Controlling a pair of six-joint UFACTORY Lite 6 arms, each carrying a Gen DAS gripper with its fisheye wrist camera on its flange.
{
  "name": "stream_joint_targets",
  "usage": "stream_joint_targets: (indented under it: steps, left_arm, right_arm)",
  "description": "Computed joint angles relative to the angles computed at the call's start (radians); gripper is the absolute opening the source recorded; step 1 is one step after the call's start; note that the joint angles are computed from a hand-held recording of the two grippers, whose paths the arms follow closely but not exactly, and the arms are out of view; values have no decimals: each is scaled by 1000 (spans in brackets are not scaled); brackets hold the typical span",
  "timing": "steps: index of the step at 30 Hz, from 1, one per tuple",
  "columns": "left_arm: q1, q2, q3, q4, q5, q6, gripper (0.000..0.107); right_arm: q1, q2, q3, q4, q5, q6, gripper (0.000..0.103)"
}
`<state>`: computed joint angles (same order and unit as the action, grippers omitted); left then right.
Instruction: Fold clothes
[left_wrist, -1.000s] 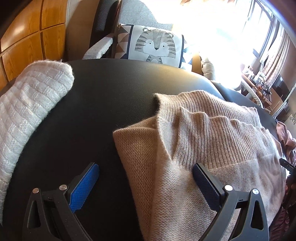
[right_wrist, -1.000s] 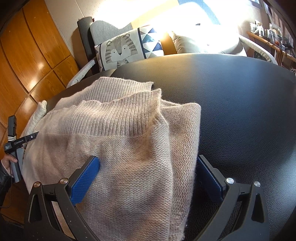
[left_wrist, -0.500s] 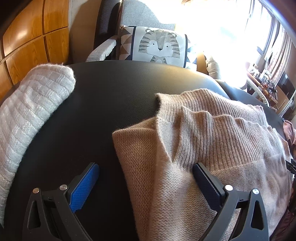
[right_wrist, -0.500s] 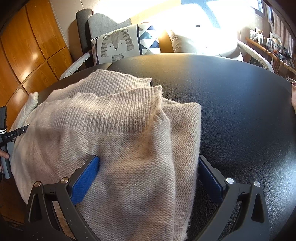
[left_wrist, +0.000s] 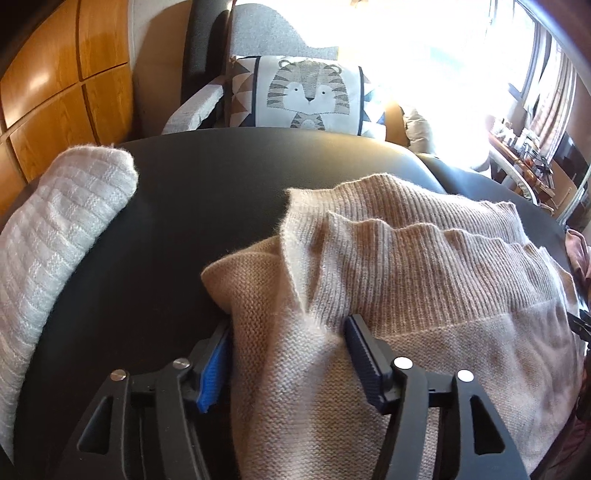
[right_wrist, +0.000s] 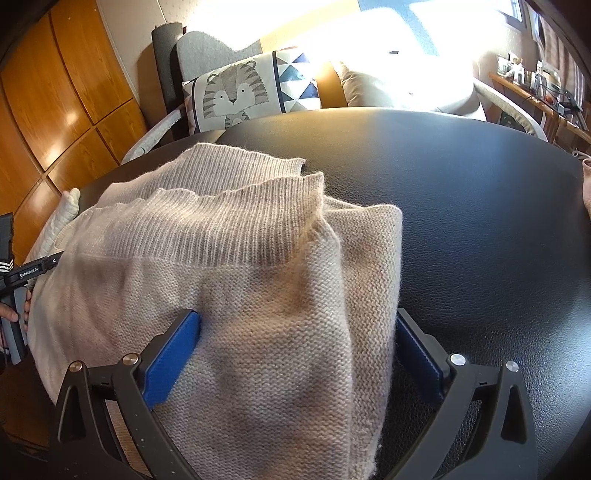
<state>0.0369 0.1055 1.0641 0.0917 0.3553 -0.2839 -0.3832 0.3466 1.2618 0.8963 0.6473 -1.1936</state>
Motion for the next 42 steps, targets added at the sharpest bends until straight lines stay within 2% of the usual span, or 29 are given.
stream_joint_targets:
  steps: [2,5,8,10,12,18,28,34,38,42]
  left_arm:
    - [0,8,-1,95,2,-111,86]
    - [24,17,7,36,15,-71,88]
    - [-5,3,4,224,48,-250,103]
    - [-31,-12,-3,358,78,-372,103]
    - [-47,-26,-7,407,99,-413,103]
    - [-87,-83,-26,474,129,-472,103]
    - [-164,-121,34,514,198,-527,103]
    - [-211,-77,91,523,213,-540,103]
    - [-233,-33,113,524,207,-549,103]
    - [-244,27,113,556,193,-581,103]
  right_arm:
    - [-1,-5,-6,9,-2,-8,102]
    - [7,-29,-27,-3,-32,21,102]
    - [30,-87,-78,-21,-99,58,102]
    - [55,-138,-119,-48,-157,75,102]
    - [79,-193,-159,-73,-206,84,102]
    - [138,-297,-220,-120,-255,130,102]
    - [239,-247,-208,-100,-290,160,102]
    - [241,-197,-190,-75,-299,138,102]
    - [198,-140,-157,-25,-252,103,102]
    - [187,-126,-140,-55,-254,126,102]
